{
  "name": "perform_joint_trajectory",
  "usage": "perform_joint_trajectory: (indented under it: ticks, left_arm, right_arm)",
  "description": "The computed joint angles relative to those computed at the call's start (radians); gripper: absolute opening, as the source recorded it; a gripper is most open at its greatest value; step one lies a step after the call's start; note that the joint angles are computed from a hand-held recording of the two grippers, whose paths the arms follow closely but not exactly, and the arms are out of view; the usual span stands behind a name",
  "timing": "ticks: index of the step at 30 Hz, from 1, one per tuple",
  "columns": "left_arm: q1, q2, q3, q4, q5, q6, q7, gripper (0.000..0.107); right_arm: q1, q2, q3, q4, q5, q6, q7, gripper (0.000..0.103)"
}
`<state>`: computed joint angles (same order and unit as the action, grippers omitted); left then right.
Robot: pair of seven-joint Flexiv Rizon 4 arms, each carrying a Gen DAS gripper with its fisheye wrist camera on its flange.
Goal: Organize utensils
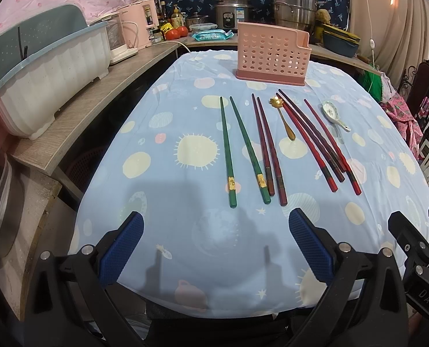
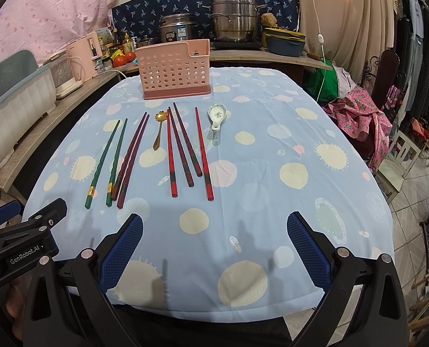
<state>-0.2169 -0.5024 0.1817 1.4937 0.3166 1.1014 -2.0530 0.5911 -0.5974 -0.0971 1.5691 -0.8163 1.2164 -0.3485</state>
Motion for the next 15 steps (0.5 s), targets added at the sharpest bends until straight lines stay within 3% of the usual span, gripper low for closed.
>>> perform_joint_trajectory:
  ticks: [15]
  left_arm:
    - [0.044,-0.019,-0.025,0.005,-0.073,0.015,0.035,0.096]
  right_arm:
    - [-0.003,-0.012,0.013,-0.025,0.031,-0.021,-0.018,0.096]
